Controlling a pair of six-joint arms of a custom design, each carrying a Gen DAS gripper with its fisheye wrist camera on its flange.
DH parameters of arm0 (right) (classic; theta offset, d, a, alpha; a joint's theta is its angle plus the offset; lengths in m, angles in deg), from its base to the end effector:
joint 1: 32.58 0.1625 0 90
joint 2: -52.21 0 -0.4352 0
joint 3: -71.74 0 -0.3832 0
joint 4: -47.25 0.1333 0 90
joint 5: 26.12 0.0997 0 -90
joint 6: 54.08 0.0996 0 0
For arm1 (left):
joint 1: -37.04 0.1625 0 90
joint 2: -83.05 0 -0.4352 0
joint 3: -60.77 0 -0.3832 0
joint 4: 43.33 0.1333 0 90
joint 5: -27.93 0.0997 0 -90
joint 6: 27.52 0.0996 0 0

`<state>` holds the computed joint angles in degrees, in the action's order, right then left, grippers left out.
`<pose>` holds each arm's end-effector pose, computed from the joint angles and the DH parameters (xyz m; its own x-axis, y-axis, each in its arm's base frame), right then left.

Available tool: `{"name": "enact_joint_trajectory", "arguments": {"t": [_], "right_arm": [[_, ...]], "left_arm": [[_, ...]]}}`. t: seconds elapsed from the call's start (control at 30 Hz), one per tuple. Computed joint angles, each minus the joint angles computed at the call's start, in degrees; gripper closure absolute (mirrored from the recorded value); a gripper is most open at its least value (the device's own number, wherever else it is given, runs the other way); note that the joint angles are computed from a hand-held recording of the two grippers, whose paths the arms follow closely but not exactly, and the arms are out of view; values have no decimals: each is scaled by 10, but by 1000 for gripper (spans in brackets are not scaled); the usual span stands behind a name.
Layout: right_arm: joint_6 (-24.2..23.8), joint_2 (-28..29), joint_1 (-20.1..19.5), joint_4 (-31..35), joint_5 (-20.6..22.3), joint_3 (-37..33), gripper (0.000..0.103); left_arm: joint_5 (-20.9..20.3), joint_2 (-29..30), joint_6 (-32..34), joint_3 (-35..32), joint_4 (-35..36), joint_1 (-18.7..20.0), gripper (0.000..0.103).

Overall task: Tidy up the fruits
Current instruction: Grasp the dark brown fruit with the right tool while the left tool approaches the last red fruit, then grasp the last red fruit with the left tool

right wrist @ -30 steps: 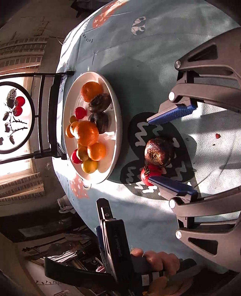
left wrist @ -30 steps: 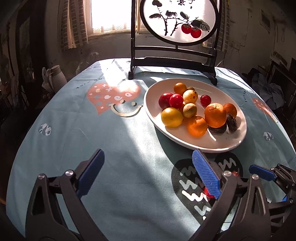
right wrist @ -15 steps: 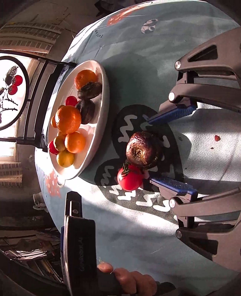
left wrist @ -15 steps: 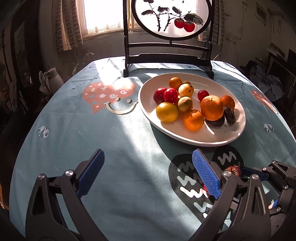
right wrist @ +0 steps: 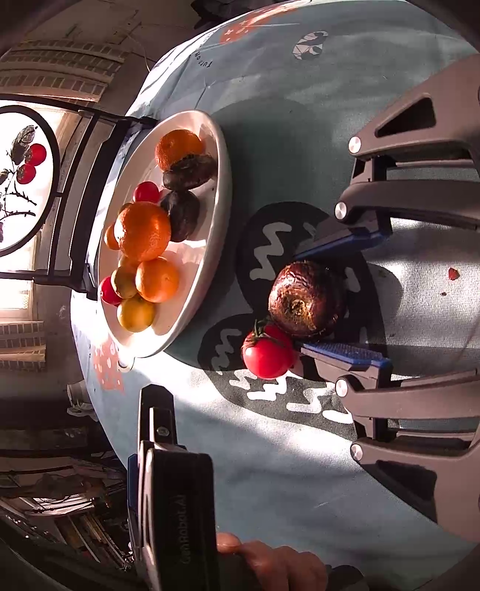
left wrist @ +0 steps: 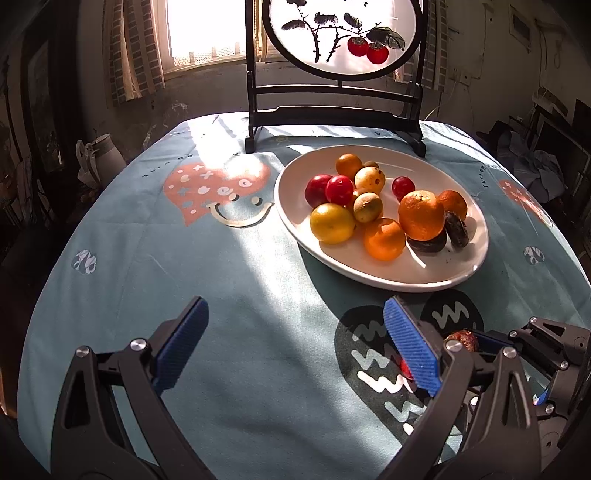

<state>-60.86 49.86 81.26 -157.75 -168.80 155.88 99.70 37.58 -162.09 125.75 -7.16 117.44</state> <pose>0.2944 -0.5325 -0.1948 -0.6856 0.0619 0.7254 -0.4221 0.7780 -0.4653 0.0559 -0.6559 0.2104 -0.5797 0.5692 -0.5830 0.7848 0.5825 -0.2116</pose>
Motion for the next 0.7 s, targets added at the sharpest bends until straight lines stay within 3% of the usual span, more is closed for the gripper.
{"name": "enact_joint_trajectory", "arguments": {"t": [0.2,0.3,0.4,0.5,0.57,0.63,0.7], "right_arm": [[26,-23,2,-56,20,43,60],[46,-38,1,-102,23,69,60],[77,-55,-2,-136,27,98,60],[95,-66,-2,-162,25,119,60],[101,-70,-2,-178,27,128,60],[104,-73,-2,-189,30,135,60],[108,-75,-2,-191,29,137,60]], "left_arm": [[-4,17,-9,-21,36,-1,6],[16,28,-7,-34,75,1,6],[46,18,37,-4,76,0,8],[70,9,91,31,78,-3,17],[77,13,112,41,89,-5,28],[73,21,122,46,102,-7,45],[65,29,129,47,108,-8,54]]}}
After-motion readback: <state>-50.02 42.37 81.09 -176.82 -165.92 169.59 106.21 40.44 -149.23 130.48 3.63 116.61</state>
